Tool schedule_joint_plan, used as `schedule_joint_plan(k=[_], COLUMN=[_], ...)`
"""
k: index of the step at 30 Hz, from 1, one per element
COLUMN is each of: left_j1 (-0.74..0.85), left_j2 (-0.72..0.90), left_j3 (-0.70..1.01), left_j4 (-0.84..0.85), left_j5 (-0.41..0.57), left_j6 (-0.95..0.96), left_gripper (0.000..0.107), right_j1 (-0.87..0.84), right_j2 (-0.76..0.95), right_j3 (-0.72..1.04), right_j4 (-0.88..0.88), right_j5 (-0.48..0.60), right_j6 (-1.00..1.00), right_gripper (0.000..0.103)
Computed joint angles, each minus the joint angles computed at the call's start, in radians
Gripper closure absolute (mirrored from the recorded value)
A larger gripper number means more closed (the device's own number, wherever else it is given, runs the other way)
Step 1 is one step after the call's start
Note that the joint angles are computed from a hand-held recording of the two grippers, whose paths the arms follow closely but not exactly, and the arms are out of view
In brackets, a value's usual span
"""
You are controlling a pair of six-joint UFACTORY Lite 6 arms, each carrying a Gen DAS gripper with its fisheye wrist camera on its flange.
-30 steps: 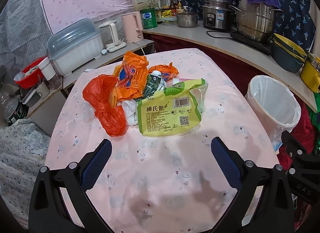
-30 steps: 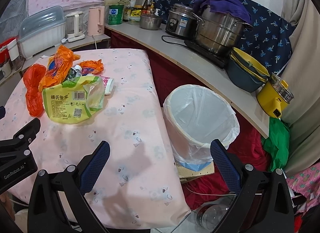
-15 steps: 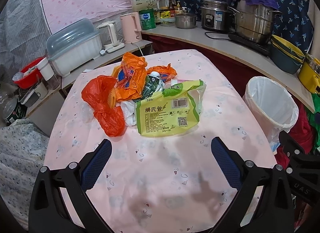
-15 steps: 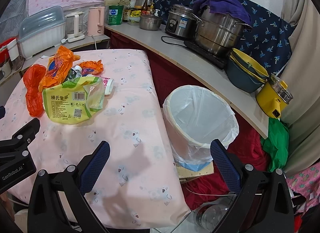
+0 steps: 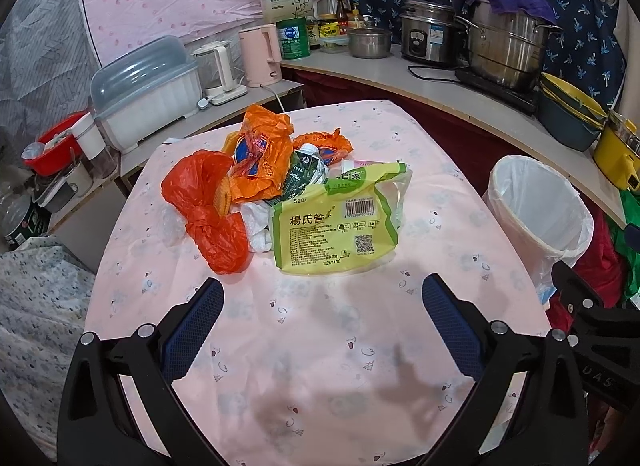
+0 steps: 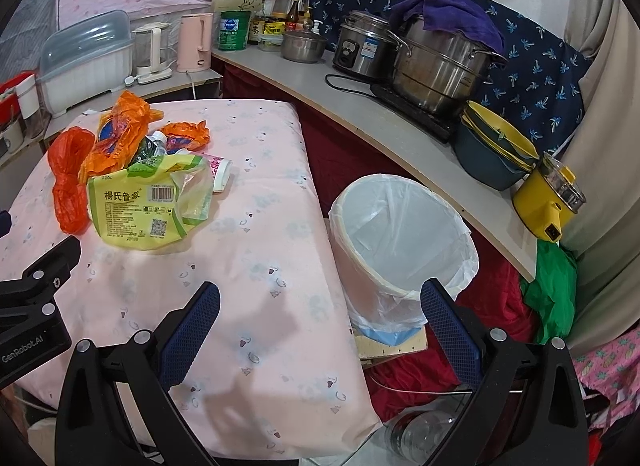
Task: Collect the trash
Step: 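Grasp the red plastic bag with the left tool while the right tool grasps the yellow-green snack bag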
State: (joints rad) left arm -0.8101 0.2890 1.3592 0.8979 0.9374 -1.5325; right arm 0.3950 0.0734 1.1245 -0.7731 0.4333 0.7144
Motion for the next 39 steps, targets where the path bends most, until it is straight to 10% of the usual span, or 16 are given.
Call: schedule_joint_plan(k=[22,39], left_j1=[0.212,0.639], left_j2=[-0.139,-0.011], left_j3=[-0.212,-0.232], left_j4=[0.061,0.05], left_j5=[-0.153,-0.459], left_j6=[-0.074,0.046], left_gripper=[0.012,0.012], right_j1=[0.065,0.153], right_j2=[0.174,0.713], right_j3=[0.124,0.74], right_j4=[-0.134,0.175], right_j5=[-0.019,0.018], right_j6=[0.234,-0.032], right_gripper=[0.007,0.015])
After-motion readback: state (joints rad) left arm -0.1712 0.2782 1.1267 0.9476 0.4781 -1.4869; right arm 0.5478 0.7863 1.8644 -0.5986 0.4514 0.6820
